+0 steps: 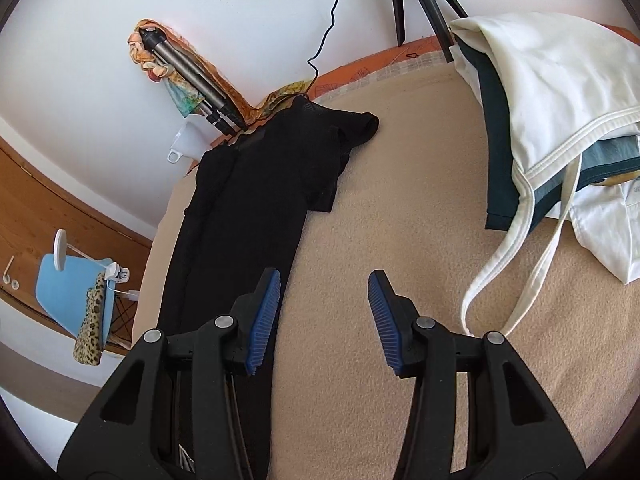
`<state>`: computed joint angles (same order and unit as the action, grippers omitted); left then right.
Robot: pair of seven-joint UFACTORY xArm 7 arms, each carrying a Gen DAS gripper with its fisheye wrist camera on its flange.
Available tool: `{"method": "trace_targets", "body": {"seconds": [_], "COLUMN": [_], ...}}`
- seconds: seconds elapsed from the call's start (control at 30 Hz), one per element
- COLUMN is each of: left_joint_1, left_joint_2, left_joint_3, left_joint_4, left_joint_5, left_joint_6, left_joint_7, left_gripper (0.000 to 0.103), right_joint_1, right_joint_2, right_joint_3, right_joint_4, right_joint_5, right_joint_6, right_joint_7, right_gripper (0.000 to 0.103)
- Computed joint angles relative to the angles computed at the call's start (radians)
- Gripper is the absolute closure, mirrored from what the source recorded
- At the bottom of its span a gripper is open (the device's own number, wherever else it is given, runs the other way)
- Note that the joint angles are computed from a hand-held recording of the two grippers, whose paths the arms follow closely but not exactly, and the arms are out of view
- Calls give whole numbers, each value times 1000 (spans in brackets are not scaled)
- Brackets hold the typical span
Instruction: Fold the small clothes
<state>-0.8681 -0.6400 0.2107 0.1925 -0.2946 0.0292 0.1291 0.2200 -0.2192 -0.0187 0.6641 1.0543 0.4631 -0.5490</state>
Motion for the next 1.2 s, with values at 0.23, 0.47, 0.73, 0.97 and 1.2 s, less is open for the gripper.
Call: {"method": "trace_targets", "body": {"seconds": [0.23, 0.47, 0.73, 0.97, 1.2], "left_joint_1": [-28, -10, 6, 32, 197], "left_joint_2": [-34, -72, -146, -225, -360], "left_joint_3": [55, 61, 117, 166, 171], "left_joint_4": [-10, -26, -64, -96, -148], "left_joint_5": [-38, -36, -52, -83, -104], "left_joint_6": [4, 15, 29, 49, 130], "left_joint_7": [-6, 7, 37, 59, 77], "left_gripper": [101, 101, 101, 101, 101], "right_joint_1": [-38, -93, -81, 23, 108], "right_joint_2": [272, 444, 472, 453, 517], "right_joint_3": [53, 131, 180, 127, 109], "right_joint_4": [218, 382, 427, 462, 614], "right_joint_5": [138, 115, -142, -642, -1005], "right_joint_6": [48, 11, -74, -97, 9], "right_joint_7": [-8, 99, 262, 604, 823], "right_gripper": [54, 55, 95, 95, 96]}}
